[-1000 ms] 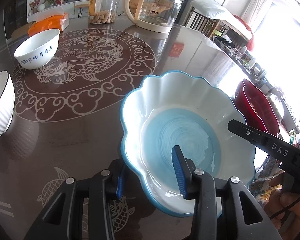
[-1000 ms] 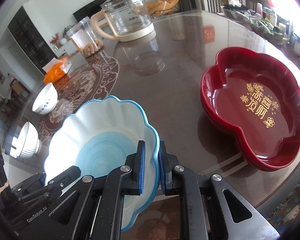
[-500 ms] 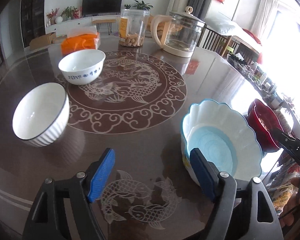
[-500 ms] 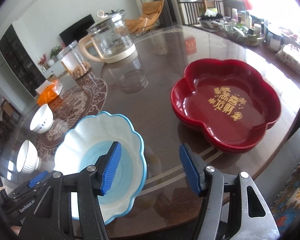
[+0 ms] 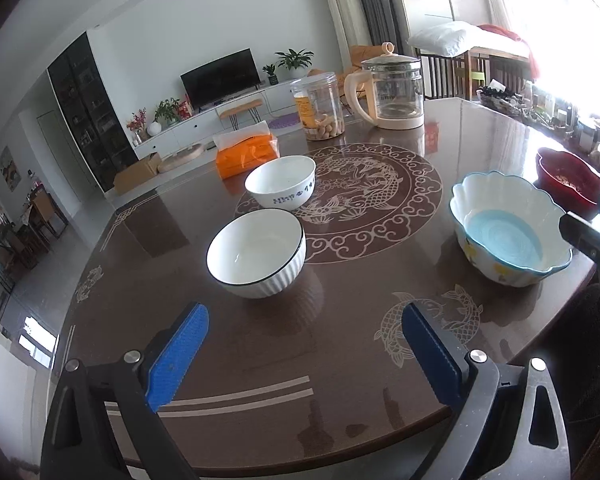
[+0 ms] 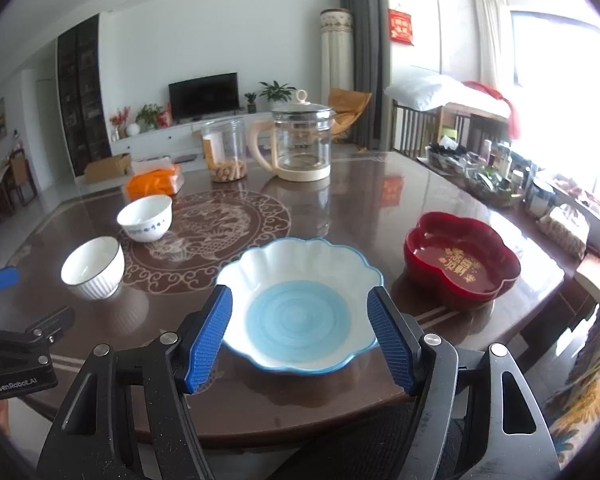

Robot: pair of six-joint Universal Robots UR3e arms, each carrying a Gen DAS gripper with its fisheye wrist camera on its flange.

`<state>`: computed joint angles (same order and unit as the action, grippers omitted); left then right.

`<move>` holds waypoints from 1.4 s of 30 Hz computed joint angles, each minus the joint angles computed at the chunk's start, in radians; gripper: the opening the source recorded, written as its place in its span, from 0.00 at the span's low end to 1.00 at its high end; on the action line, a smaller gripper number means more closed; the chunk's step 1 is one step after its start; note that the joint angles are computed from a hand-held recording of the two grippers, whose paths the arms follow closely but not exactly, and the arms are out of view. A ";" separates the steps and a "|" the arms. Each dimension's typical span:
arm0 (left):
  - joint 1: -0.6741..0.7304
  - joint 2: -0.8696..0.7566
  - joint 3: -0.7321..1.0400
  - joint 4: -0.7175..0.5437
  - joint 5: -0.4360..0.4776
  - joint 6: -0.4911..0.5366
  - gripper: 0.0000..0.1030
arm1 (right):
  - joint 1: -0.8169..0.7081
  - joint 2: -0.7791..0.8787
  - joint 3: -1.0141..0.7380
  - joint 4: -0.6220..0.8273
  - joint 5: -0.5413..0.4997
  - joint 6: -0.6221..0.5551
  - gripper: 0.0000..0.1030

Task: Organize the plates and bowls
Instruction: 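Move the right tool back toward the large white bowl, then grip the rim of the large black-rimmed white bowl with the right tool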

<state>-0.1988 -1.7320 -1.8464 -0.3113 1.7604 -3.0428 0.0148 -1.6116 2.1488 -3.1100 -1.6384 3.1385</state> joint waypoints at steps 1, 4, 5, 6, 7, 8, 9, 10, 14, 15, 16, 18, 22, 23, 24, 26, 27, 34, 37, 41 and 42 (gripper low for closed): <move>0.016 0.012 -0.016 0.000 -0.011 -0.014 0.94 | 0.024 0.015 -0.009 0.005 -0.003 -0.017 0.71; 0.096 0.035 -0.032 -0.026 -0.089 -0.044 0.94 | 0.068 0.044 -0.017 0.012 0.015 -0.055 0.71; 0.123 0.039 -0.029 -0.047 -0.118 -0.055 0.94 | 0.080 0.051 -0.020 0.021 0.024 -0.062 0.71; 0.148 0.043 -0.019 -0.074 -0.142 -0.062 0.94 | 0.094 0.056 -0.021 0.025 0.023 -0.068 0.71; 0.172 0.047 -0.007 -0.099 -0.160 -0.069 0.94 | 0.113 0.064 -0.024 0.021 0.011 -0.071 0.71; 0.190 0.049 0.002 -0.111 -0.171 -0.074 0.94 | 0.127 0.074 -0.030 0.017 0.003 -0.080 0.71; 0.203 0.049 0.012 -0.122 -0.176 -0.074 0.94 | 0.141 0.079 -0.037 0.015 -0.007 -0.089 0.71; 0.211 0.049 0.024 -0.130 -0.175 -0.071 0.94 | 0.153 0.085 -0.047 0.014 -0.014 -0.097 0.71; 0.238 0.051 0.073 -0.180 -0.167 -0.053 0.94 | 0.164 0.100 -0.147 0.116 0.023 -0.109 0.71; 0.254 0.056 0.078 -0.194 -0.178 -0.051 0.94 | 0.167 0.107 -0.186 0.155 0.028 -0.104 0.71; 0.271 0.060 0.084 -0.207 -0.192 -0.052 0.94 | 0.167 0.115 -0.220 0.183 0.033 -0.099 0.71; 0.309 0.065 0.093 -0.232 -0.219 -0.060 0.94 | 0.176 0.130 -0.275 0.213 0.036 -0.087 0.71; 0.397 0.062 0.100 -0.275 -0.291 -0.071 0.94 | 0.194 0.174 -0.364 0.266 0.054 -0.091 0.72; 0.419 0.057 0.104 -0.289 -0.311 -0.071 0.94 | 0.200 0.191 -0.389 0.291 0.052 -0.095 0.72; 0.440 0.053 0.106 -0.303 -0.331 -0.070 0.94 | 0.205 0.206 -0.407 0.310 0.052 -0.095 0.72; 0.478 0.045 0.116 -0.338 -0.377 -0.070 0.94 | 0.209 0.226 -0.422 0.331 0.067 -0.087 0.72; 0.495 0.040 0.122 -0.357 -0.402 -0.069 0.94 | 0.208 0.228 -0.420 0.336 0.078 -0.080 0.72; 0.516 -0.042 0.211 -0.444 -0.466 -0.031 0.94 | 0.204 0.277 -0.493 0.399 0.124 -0.068 0.72; 0.523 -0.094 0.282 -0.485 -0.519 -0.010 0.94 | 0.190 0.324 -0.577 0.469 0.159 -0.056 0.72; 0.527 -0.194 0.416 -0.532 -0.597 0.008 0.94 | 0.158 0.415 -0.706 0.560 0.237 -0.014 0.71; 0.527 -0.225 0.457 -0.551 -0.612 0.012 0.94 | 0.146 0.445 -0.750 0.589 0.263 0.007 0.71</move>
<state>0.3282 -1.9574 -1.3891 -0.8624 1.1488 -3.0311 0.1607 -1.1668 1.3985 -2.5209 -1.3750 3.1452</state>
